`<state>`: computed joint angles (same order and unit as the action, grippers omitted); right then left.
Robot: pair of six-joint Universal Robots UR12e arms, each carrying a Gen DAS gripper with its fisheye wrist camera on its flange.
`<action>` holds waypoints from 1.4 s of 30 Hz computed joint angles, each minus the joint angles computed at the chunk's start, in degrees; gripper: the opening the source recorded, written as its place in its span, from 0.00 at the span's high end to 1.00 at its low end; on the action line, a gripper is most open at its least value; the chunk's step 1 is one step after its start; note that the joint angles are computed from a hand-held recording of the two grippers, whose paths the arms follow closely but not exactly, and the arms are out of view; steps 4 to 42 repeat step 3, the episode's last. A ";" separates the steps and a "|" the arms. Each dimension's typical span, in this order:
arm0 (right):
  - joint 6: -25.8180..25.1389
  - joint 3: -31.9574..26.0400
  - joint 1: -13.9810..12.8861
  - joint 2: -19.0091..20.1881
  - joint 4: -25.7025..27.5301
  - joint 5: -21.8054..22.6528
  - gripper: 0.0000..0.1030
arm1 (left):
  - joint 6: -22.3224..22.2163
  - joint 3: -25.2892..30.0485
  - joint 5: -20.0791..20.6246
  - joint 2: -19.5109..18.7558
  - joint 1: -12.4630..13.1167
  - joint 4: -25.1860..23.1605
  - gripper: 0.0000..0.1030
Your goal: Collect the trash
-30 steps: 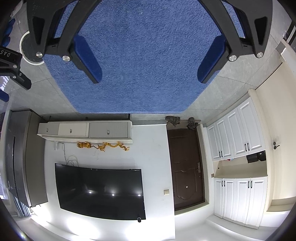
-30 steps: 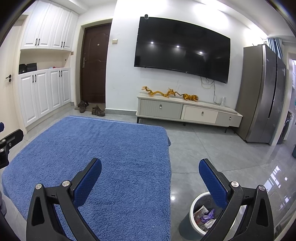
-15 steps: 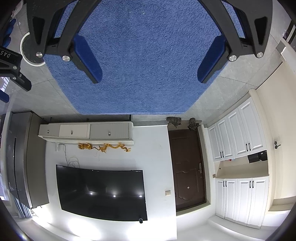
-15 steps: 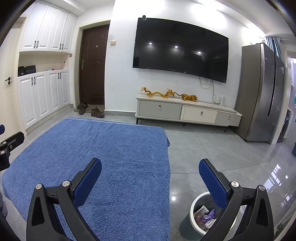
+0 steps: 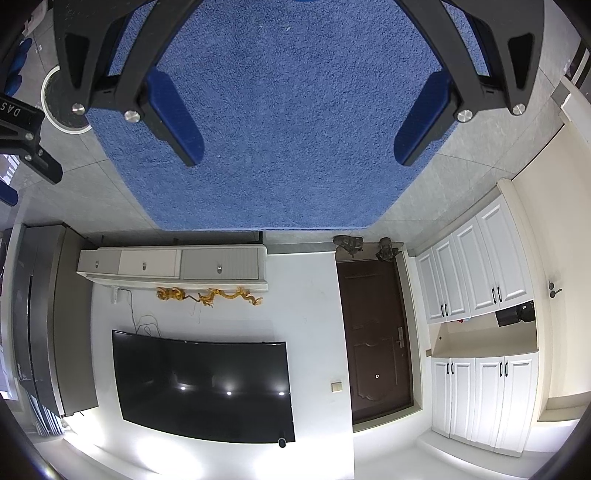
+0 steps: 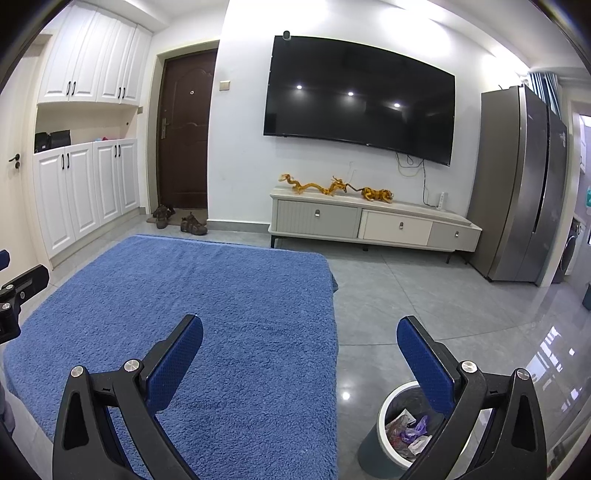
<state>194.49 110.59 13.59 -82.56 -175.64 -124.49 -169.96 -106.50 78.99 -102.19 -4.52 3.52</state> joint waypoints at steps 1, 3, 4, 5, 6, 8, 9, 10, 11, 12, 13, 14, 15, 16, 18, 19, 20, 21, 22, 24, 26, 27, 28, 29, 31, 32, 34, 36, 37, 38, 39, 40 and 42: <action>0.02 0.00 0.01 0.00 0.02 0.01 0.00 | -0.07 -0.06 -0.02 -0.01 0.01 0.09 0.00; -0.02 0.00 0.02 0.01 -0.03 -0.03 0.00 | -0.20 -0.07 0.07 -0.04 -0.01 0.12 0.00; -0.02 0.00 0.02 0.01 -0.03 -0.03 0.00 | -0.20 -0.07 0.07 -0.04 -0.01 0.12 0.00; -0.02 0.00 0.02 0.01 -0.03 -0.03 0.00 | -0.20 -0.07 0.07 -0.04 -0.01 0.12 0.00; -0.02 0.00 0.02 0.01 -0.03 -0.03 0.00 | -0.20 -0.07 0.07 -0.04 -0.01 0.12 0.00; -0.02 0.00 0.02 0.01 -0.03 -0.03 0.00 | -0.20 -0.07 0.07 -0.04 -0.01 0.12 0.00; -0.02 0.00 0.02 0.01 -0.03 -0.03 0.00 | -0.20 -0.07 0.07 -0.04 -0.01 0.12 0.00; -0.02 0.00 0.02 0.01 -0.03 -0.03 0.00 | -0.20 -0.07 0.07 -0.04 -0.01 0.12 0.00; -0.02 0.00 0.02 0.01 -0.03 -0.03 0.00 | -0.20 -0.07 0.07 -0.04 -0.01 0.12 0.00; -0.02 0.00 0.02 0.01 -0.03 -0.03 0.00 | -0.20 -0.07 0.07 -0.04 -0.01 0.12 0.00; -0.02 0.00 0.02 0.01 -0.03 -0.03 0.00 | -0.20 -0.07 0.07 -0.04 -0.01 0.12 0.00; -0.02 0.00 0.02 0.01 -0.03 -0.03 0.00 | -0.20 -0.07 0.07 -0.04 -0.01 0.12 0.00; -0.02 0.00 0.02 0.01 -0.03 -0.03 0.00 | -0.20 -0.07 0.07 -0.04 -0.01 0.12 0.00; -0.02 0.00 0.02 0.01 -0.03 -0.03 0.00 | -0.20 -0.07 0.07 -0.04 -0.01 0.12 0.00; -0.02 0.00 0.02 0.01 -0.03 -0.03 0.00 | -0.20 -0.07 0.07 -0.04 -0.01 0.12 0.00; -0.02 0.00 0.02 0.01 -0.03 -0.03 0.00 | -0.20 -0.07 0.07 -0.04 -0.01 0.12 0.00; -0.02 0.00 0.02 0.01 -0.03 -0.03 0.00 | -0.20 -0.07 0.07 -0.04 -0.01 0.12 0.00; -0.02 0.00 0.02 0.01 -0.03 -0.03 0.00 | -0.20 -0.07 0.07 -0.04 -0.01 0.12 0.00; -0.02 0.00 0.02 0.01 -0.03 -0.03 0.00 | -0.20 -0.07 0.07 -0.04 -0.01 0.12 0.00; -0.02 0.00 0.02 0.01 -0.03 -0.03 0.00 | -0.20 -0.07 0.07 -0.04 -0.01 0.12 0.00; -0.02 0.00 0.02 0.01 -0.03 -0.03 0.00 | -0.20 -0.07 0.07 -0.04 -0.01 0.12 0.00; -0.02 0.00 0.02 0.01 -0.03 -0.03 0.00 | -0.20 -0.07 0.07 -0.04 -0.01 0.12 0.00; -0.02 0.00 0.02 0.01 -0.03 -0.03 0.00 | -0.20 -0.07 0.07 -0.04 -0.01 0.12 0.00; -0.02 0.00 0.02 0.01 -0.03 -0.03 0.00 | -0.20 -0.07 0.07 -0.04 -0.01 0.12 0.00; -0.02 0.00 0.02 0.01 -0.03 -0.03 0.00 | -0.20 -0.07 0.07 -0.04 -0.01 0.12 0.00; -0.02 0.00 0.02 0.01 -0.03 -0.03 0.00 | -0.20 -0.07 0.07 -0.04 -0.01 0.12 0.00; -0.02 0.00 0.02 0.01 -0.03 -0.03 0.00 | -0.20 -0.07 0.07 -0.04 -0.01 0.12 0.00; -0.02 0.00 0.02 0.01 -0.03 -0.03 0.00 | -0.20 -0.07 0.07 -0.04 -0.01 0.12 0.00; -0.02 0.00 0.02 0.01 -0.03 -0.03 0.00 | -0.20 -0.07 0.07 -0.04 -0.01 0.12 0.00; -0.02 0.00 0.02 0.01 -0.03 -0.03 0.00 | -0.20 -0.07 0.07 -0.04 -0.01 0.12 0.00; -0.02 0.00 0.02 0.01 -0.03 -0.03 0.00 | -0.20 -0.07 0.07 -0.04 -0.01 0.12 0.00; -0.02 0.00 0.02 0.01 -0.03 -0.03 0.00 | -0.20 -0.07 0.07 -0.04 -0.01 0.12 0.00; -0.02 0.00 0.02 0.01 -0.03 -0.03 0.00 | -0.20 -0.07 0.07 -0.04 -0.01 0.12 0.00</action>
